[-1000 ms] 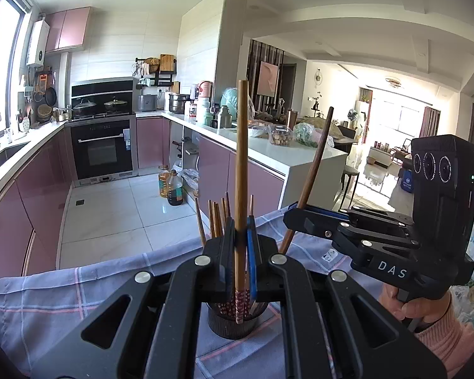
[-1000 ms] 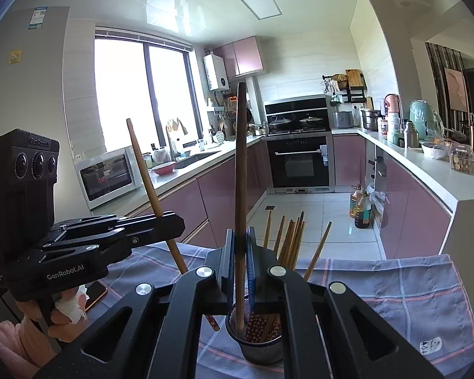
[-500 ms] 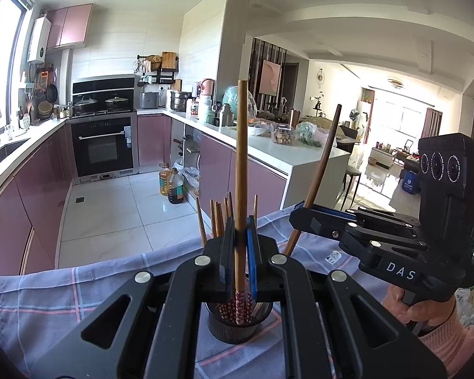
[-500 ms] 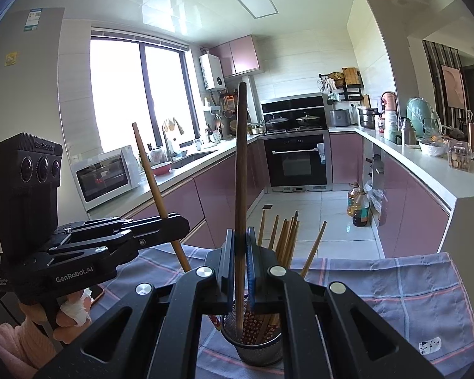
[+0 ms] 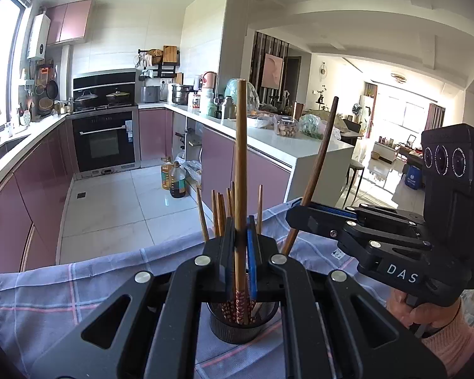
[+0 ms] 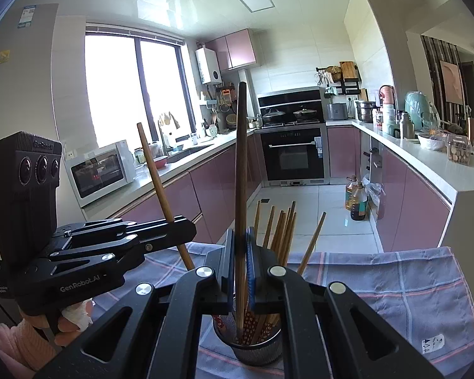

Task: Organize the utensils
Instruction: 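Push the chopstick down into the cup and open the right gripper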

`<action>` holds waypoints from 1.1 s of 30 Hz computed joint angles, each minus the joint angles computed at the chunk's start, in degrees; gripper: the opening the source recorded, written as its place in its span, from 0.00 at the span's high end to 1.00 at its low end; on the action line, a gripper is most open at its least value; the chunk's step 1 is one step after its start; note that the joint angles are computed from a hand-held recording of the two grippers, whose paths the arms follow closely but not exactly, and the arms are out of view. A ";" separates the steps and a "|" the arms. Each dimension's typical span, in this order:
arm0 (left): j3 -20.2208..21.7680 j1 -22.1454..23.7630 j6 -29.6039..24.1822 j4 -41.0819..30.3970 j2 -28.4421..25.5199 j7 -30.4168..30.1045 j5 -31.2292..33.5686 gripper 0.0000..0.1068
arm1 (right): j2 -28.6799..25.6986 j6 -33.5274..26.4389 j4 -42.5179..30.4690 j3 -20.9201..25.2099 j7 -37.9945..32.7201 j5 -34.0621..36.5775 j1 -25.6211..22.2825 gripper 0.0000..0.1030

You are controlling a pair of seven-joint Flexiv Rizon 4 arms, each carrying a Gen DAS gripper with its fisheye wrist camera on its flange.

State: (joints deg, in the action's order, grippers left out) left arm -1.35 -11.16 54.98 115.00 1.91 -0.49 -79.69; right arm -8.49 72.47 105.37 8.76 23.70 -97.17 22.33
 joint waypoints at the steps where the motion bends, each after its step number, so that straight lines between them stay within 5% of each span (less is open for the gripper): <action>1: -0.02 -0.02 0.09 0.03 -0.04 -0.03 0.04 0.93 | -0.11 0.02 -0.04 0.00 -0.22 0.20 0.01 0.94; 33: -1.50 -0.15 1.75 -0.49 -3.33 -4.21 5.18 0.93 | -2.93 2.32 0.06 -1.45 -2.08 4.19 -0.14 0.95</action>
